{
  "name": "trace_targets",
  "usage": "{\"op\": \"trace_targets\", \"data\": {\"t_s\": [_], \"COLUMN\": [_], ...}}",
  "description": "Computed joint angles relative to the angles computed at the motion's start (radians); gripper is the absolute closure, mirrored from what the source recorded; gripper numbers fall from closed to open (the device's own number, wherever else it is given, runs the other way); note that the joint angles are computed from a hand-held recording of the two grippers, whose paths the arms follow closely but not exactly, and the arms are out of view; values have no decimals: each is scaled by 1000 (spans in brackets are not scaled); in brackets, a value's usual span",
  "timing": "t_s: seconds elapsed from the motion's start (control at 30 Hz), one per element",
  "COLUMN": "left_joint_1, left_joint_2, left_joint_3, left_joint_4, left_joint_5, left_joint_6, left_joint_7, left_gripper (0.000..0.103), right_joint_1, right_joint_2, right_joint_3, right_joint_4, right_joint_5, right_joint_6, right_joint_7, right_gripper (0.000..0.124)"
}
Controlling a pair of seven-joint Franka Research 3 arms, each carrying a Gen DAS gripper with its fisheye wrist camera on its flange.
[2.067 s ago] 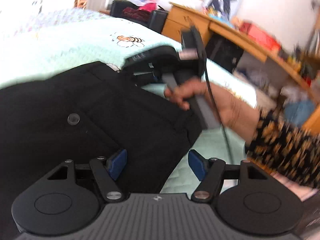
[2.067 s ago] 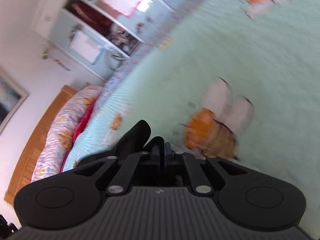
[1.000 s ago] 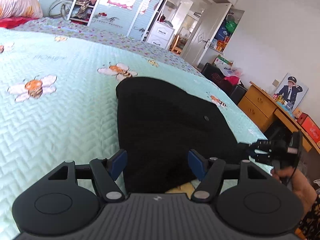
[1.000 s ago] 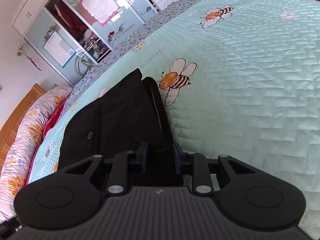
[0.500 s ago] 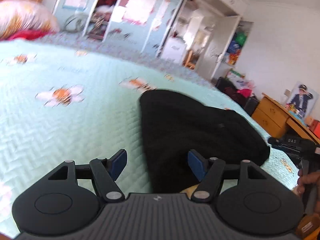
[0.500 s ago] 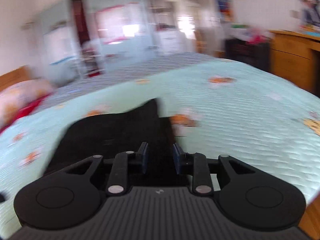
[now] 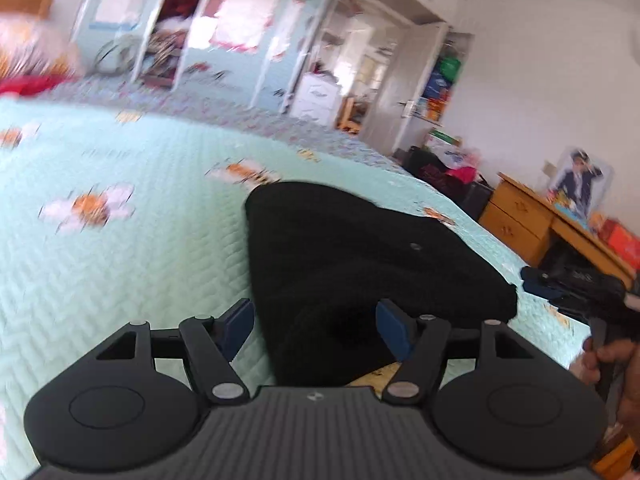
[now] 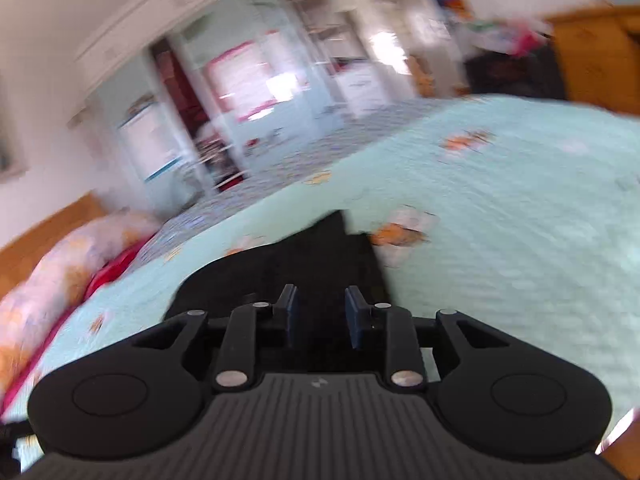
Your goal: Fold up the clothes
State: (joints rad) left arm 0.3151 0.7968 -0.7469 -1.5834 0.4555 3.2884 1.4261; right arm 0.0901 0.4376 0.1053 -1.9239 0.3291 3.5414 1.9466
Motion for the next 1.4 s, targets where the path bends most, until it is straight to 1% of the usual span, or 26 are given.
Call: {"op": "trace_targets", "data": {"t_s": [0.03,0.07,0.1,0.17,0.23,0.37,0.43,0.6,0.63,0.73,0.77,0.83,0.87,0.93,0.97,1.03,1.07,1.1,1.13,1.17,1.2,1.27,1.3,1.33,1.37,1.4], "left_joint_1": [-11,-30,-48,-79,-102,-151,-163,-200,-200,-201,-202,-208,-211,-234,-248,-272,-282,-295,-306,-315,-324,-336,-335,-334,-333,-337], "left_joint_2": [-1,6,14,43,88,151,161,132,127,126,123,113,107,97,95,95,95,94,92,93,92,85,81,78,74,64], "left_joint_3": [2,6,7,-2,-28,-41,-38,22,23,15,16,25,31,65,85,116,130,148,165,178,193,219,223,226,231,245], "left_joint_4": [8,26,46,92,148,249,270,268,264,263,260,250,243,244,250,267,276,282,288,295,298,295,293,290,287,279], "left_joint_5": [27,59,86,117,122,61,27,-44,-58,-99,-110,-130,-137,-153,-167,-197,-212,-225,-237,-248,-260,-279,-291,-303,-314,-327], "left_joint_6": [5,-1,-10,-36,-77,-151,-160,-174,-178,-192,-196,-196,-189,-175,-173,-178,-184,-190,-197,-212,-222,-228,-232,-236,-239,-236], "left_joint_7": [29,66,109,197,271,330,343,353,360,391,402,423,435,447,447,448,449,449,449,451,452,453,452,450,446,430], "left_gripper": [33,33,33,33,33,33,33,33,33,33,33,33,33,33,33,33,33,33,33,33,33,33,33,33,33,33], "right_joint_1": [-1,-37,-109,-283,-427,-508,-548,-479,-494,-617,-608,-584,-542,-465,-463,-452,-417,-398,-402,-441,-514,-689,-763,-802,-806,-783], "right_joint_2": [5,9,21,77,136,159,138,60,65,145,157,177,159,133,140,150,156,167,167,192,244,335,382,394,372,325], "right_joint_3": [6,36,97,246,390,470,505,427,442,571,563,541,495,416,416,399,351,328,339,385,465,640,725,774,792,774], "right_joint_4": [8,7,12,27,44,88,51,-45,-56,-37,-13,37,59,108,135,182,207,228,230,251,257,198,170,136,107,80], "right_joint_5": [91,113,64,-137,-224,-261,-264,-204,-215,-335,-349,-379,-385,-369,-399,-443,-463,-447,-366,-326,-355,-475,-488,-430,-309,-195], "right_joint_6": [-21,-38,-69,-69,-29,-137,-124,-97,-76,-53,-62,-82,-114,-178,-178,-152,-129,-133,-178,-263,-291,-203,-152,-111,-77,-48], "right_joint_7": [-23,5,93,325,357,384,398,456,480,575,576,583,557,467,440,378,390,369,281,239,266,395,409,381,283,223], "right_gripper": [83,76,75,72,72,75,73,64,64,62,62,62,65,85,90,93,93,93,93,93,93,89,84,83,82,80]}}
